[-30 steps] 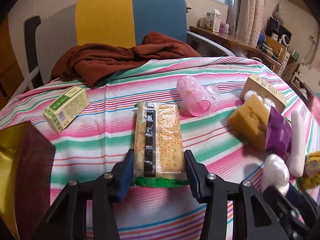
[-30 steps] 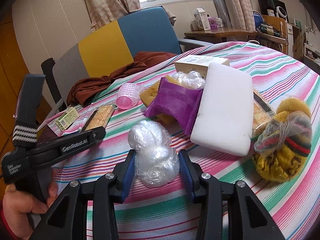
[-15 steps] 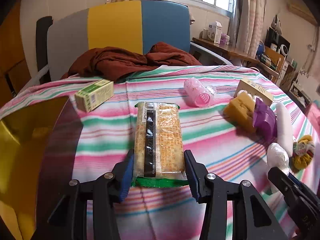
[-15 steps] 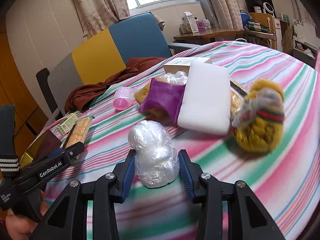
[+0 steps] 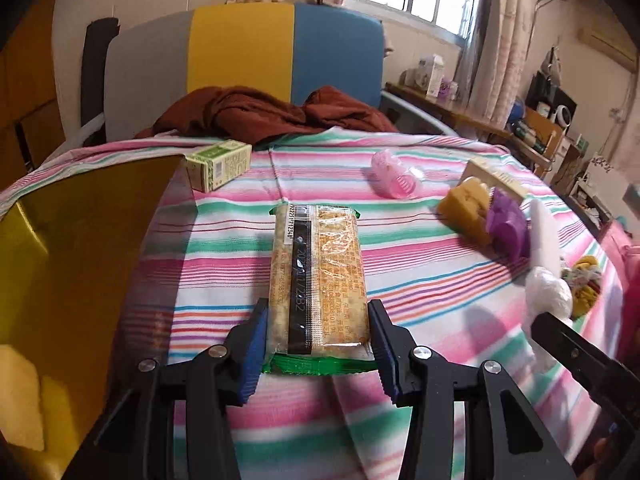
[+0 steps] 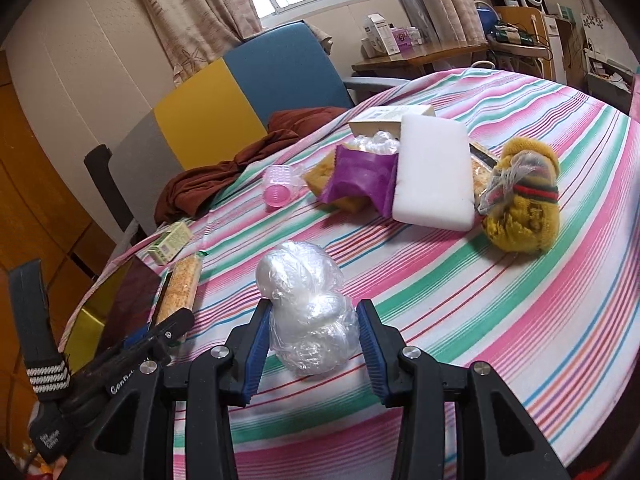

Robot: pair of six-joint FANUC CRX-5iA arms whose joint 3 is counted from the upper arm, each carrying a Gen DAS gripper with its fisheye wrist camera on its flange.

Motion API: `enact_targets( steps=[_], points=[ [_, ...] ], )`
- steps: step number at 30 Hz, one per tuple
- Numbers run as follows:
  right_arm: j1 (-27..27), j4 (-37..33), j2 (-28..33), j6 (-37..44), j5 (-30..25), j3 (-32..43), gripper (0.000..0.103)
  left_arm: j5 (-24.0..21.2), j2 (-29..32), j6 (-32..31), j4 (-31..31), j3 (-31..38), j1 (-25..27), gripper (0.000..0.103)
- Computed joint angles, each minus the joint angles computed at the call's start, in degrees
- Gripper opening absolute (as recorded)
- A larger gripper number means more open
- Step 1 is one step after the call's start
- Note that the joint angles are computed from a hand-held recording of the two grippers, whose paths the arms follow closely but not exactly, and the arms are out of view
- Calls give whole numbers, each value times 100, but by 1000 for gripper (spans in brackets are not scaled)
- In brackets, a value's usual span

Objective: Organize objects
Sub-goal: 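Lower the cracker packet and plastic bag into the gold tray, opening both tools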

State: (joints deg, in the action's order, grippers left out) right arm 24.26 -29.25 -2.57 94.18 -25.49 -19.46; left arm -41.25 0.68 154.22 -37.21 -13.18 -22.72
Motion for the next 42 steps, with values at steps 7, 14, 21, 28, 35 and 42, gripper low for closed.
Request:
enact_targets(
  steps=[7, 14, 21, 28, 35, 42],
  points=[
    [141, -19, -261, 31, -61, -87, 43, 322, -571, -126, 127, -440, -61, 48],
    [391, -104, -438, 88, -162, -53, 43, 319, -1218, -74, 114, -747, -64, 48],
    [838, -243, -543, 354, -342, 88, 43, 122, -1960, -332, 333, -1171, 304, 48],
    [1407, -216, -555, 538, -557, 250, 43, -104, -2797, -736, 740, -1727, 1005, 48],
    [2051, 5, -340, 560, -759, 568, 43, -11, -3581, -1889, 1768, -2406, 2228, 48],
    [2396, 153, 289, 384, -1366, 1220, 43, 72, -3975, -3913, 3263, -2981, 3756, 48]
  ],
)
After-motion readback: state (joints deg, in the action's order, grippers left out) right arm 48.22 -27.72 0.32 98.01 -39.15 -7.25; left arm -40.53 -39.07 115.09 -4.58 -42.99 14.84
